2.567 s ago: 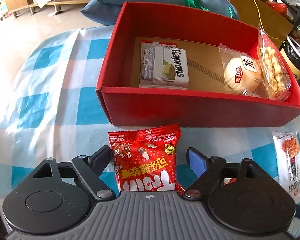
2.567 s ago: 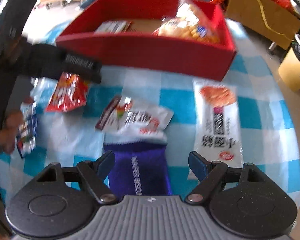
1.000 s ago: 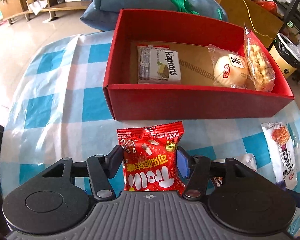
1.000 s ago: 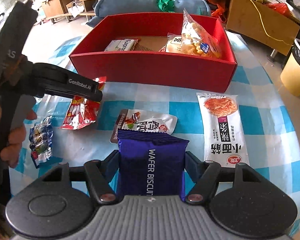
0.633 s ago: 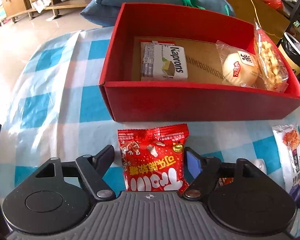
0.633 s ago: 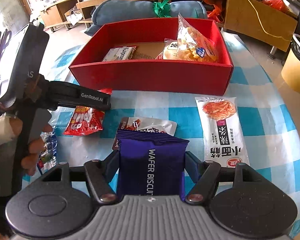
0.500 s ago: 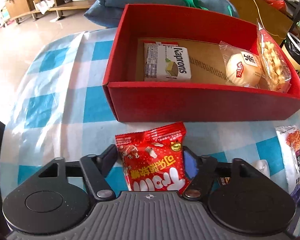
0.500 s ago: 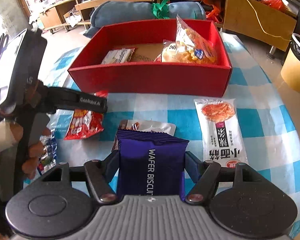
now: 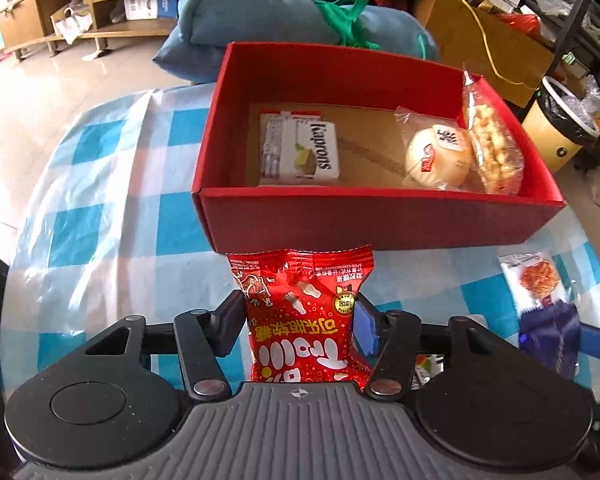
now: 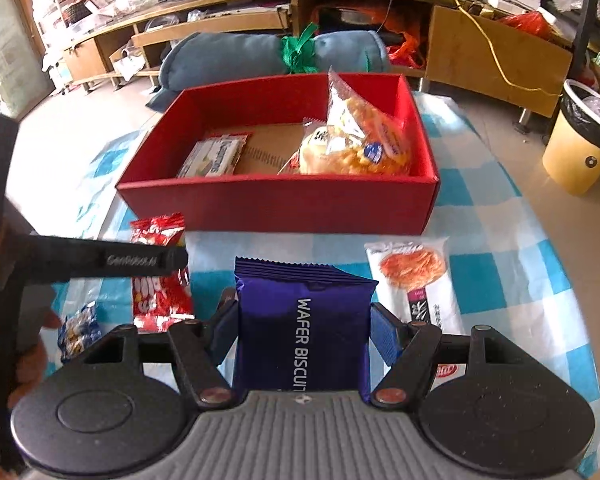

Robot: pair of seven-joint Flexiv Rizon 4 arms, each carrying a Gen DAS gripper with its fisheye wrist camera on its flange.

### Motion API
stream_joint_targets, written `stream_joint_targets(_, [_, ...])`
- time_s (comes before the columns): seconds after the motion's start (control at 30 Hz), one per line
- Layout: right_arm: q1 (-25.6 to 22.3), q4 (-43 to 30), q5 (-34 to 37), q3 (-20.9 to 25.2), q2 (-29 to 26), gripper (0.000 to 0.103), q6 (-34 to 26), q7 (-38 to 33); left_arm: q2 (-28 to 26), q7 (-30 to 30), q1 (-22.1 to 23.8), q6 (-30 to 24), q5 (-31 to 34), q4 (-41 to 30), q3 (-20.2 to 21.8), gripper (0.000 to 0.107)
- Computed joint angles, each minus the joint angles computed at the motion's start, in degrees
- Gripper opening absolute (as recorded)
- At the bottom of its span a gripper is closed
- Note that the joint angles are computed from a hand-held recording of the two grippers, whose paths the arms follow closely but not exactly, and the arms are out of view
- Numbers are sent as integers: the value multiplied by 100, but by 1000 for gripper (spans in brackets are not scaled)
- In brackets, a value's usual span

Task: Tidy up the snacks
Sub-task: 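Lift both held packets and carry them over the red box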

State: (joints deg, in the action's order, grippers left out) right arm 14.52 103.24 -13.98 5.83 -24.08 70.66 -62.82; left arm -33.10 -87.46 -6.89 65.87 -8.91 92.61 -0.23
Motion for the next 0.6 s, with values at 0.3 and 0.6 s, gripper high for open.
stream_joint_targets(0.3, [140, -181, -347, -287, -130, 64, 138, 344, 102, 190, 34, 381, -85, 107, -122, 63])
stream_joint_targets(0.6, [162, -486, -571, -390, -316, 64, 210, 530, 28, 139, -27, 442, -111, -53, -76, 63])
